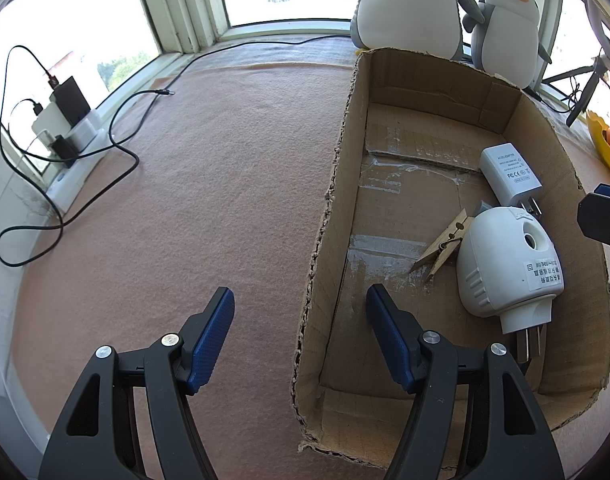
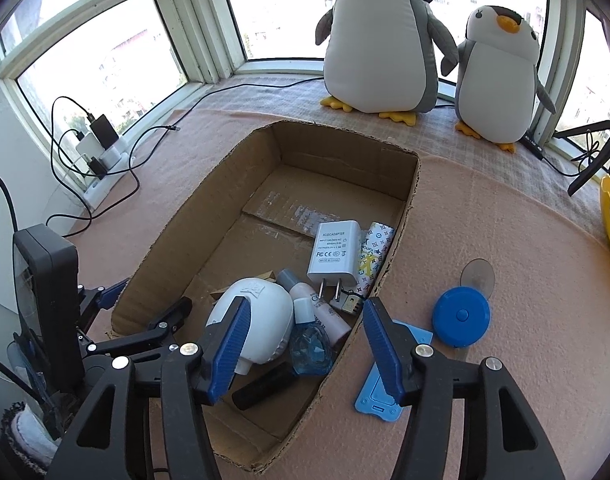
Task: Organize rigid objects
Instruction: 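Carry the eye-drop bottle with the right gripper into the box and release, then move the right gripper to the grey plastic spoon handle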
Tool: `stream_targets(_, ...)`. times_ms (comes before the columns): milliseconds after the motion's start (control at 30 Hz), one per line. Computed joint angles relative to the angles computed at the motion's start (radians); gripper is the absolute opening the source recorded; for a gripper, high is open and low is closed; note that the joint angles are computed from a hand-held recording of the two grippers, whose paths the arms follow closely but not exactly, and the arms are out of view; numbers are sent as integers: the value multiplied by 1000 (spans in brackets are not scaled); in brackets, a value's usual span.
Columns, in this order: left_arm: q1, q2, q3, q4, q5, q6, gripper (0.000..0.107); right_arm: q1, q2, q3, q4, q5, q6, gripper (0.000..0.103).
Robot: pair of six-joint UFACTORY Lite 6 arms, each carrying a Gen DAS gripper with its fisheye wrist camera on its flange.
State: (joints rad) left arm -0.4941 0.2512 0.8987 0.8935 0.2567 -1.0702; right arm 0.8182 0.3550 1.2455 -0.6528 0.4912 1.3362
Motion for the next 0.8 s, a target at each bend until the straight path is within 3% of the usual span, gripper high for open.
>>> stream_targets(333, 0, 0, 0, 2, 0, -2, 69, -25, -140, -135, -36, 4, 47, 58)
stream_targets(800, 2, -1, -1, 3, 0, 0, 69, -140, -409, -458, -37, 2, 78, 58)
